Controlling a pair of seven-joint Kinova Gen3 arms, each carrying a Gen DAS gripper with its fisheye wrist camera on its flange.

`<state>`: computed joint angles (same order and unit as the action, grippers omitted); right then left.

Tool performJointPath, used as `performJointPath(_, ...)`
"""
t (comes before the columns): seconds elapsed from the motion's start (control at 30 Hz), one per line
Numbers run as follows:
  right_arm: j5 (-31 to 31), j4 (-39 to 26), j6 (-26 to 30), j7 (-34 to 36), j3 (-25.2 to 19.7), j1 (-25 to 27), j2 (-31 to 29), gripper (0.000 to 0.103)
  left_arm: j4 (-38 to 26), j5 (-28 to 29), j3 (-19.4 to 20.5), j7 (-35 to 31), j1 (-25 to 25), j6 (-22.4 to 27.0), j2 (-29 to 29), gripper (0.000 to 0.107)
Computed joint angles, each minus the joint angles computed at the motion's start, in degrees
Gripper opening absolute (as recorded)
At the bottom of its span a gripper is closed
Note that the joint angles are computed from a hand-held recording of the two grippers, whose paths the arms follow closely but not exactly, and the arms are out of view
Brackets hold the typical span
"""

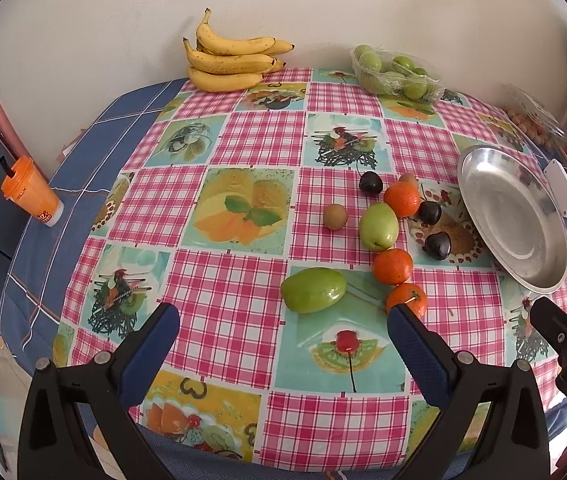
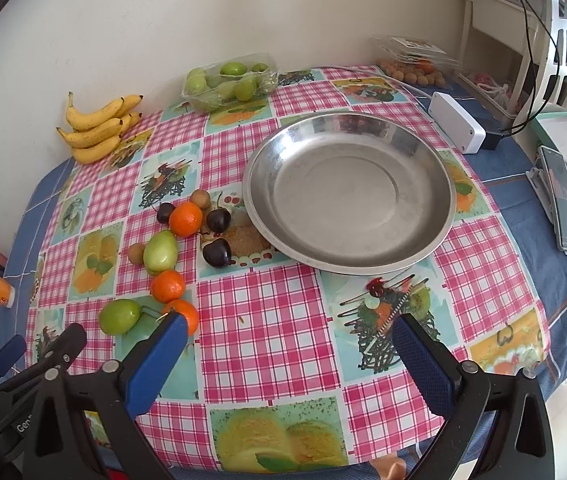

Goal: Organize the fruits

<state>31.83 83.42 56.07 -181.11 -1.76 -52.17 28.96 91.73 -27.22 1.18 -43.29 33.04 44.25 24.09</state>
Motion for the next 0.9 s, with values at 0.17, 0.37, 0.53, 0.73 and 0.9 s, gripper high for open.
performJointPath(0.17,-0.61,-0.90,0.55,1.47,-0.30,0.38,0.44,0.103,-0.42,0.53,0.08,-0.26,-0.26,0.63,0.36,0.103)
performJointPath(0.37,-1.21,-1.12,0.39,2.43,-0.24,0.54,0.58,0.103,-0.49,0.50,-0.04,-0.12,-0.26,0.79,0.39,0.103)
performJointPath(0.53,-1.51,-1.29,0.47,2.75,-0.13,0.56,0.68,0.103,-0.46,0.14,-0.20,0.44,-0.05,0.94,0.36,0.103)
performJointPath(0.73,-0.85,-1.74,1.09,2.90,0.11,-0.05,0.87,0.103,-0.36,0.04,-0.14,0.76,-0.16,0.99,0.29,0.103)
performJointPath(0.9,-0.93,-1.82,1.20,2.73,0.11,-0.05,0.84,0.103,-0.38,-0.64,-0.29,1.40,0.29,1.24,0.32,0.103)
